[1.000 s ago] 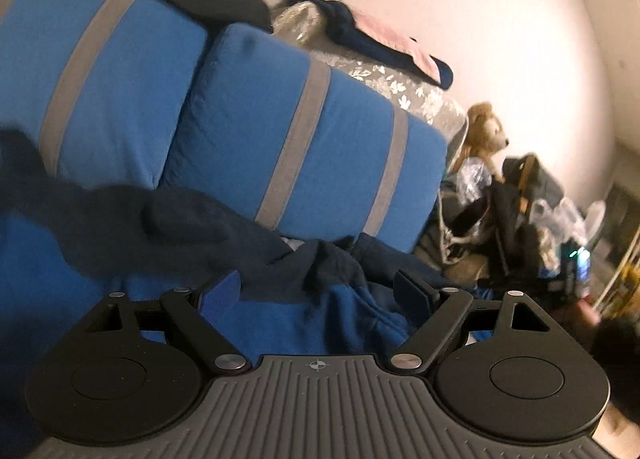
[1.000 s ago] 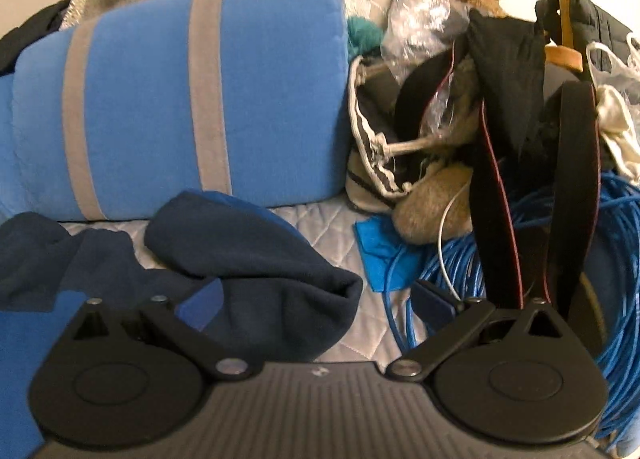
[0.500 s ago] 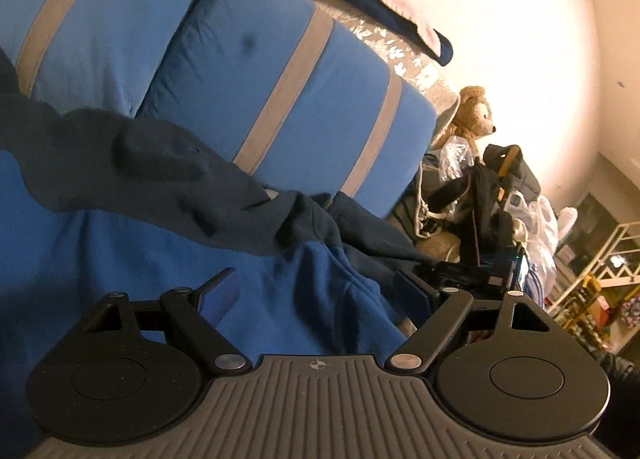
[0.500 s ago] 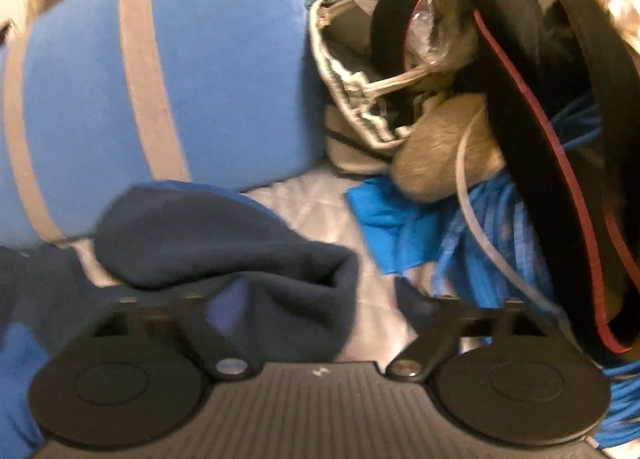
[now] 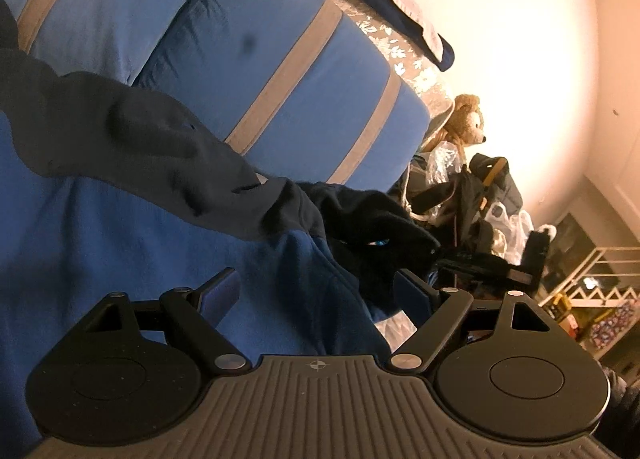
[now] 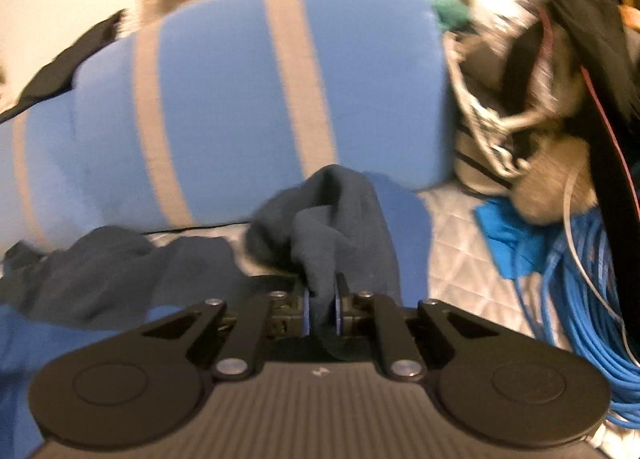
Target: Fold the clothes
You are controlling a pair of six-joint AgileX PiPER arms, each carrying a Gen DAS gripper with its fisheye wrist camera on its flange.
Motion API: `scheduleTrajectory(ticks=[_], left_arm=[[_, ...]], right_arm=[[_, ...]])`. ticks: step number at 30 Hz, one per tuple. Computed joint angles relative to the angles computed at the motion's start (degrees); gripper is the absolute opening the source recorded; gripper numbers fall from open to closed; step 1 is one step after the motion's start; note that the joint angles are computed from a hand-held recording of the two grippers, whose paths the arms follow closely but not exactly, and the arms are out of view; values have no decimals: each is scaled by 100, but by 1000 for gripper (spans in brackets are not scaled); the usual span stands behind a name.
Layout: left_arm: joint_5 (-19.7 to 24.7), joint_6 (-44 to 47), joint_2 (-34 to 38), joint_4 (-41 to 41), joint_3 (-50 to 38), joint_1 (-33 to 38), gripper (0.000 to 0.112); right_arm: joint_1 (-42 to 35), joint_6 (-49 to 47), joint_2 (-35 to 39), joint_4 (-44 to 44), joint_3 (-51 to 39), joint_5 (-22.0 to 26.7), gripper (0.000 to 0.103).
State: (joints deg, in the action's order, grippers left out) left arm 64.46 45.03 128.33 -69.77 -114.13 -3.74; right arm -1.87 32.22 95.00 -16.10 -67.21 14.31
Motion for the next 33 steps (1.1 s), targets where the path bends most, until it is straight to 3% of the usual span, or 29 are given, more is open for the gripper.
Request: scheduleTrajectory(ticks=[15,22,23,26,28,31,33], left_arm=[[-59,-191,-8,210,-31,-21,84],[-32,-206,-6,203,-64,-8,84],[-33,-226,-7,207,-65,-6,84],[-53,-249,-9,177,-54,4,84],[-64,-243,-11,137,-51,9,85],[-69,-245,-5,107,-67,22,84],[-139,-168,-58,70,8,24,84]], right_arm=[[1842,-1535,-425,797,-586,1534,10],[2724,-2037,-260,297,-85,1914,11],[2786,-2115,-261,284,-18,1926,16],[2898,-2376,-345,379,94,1986,49],[2984,-2430,-433,328,92,2087,53],[3195,-2402,-653,24,9,2277,68],[3112,-2827,-891,298,-54,2237,75]])
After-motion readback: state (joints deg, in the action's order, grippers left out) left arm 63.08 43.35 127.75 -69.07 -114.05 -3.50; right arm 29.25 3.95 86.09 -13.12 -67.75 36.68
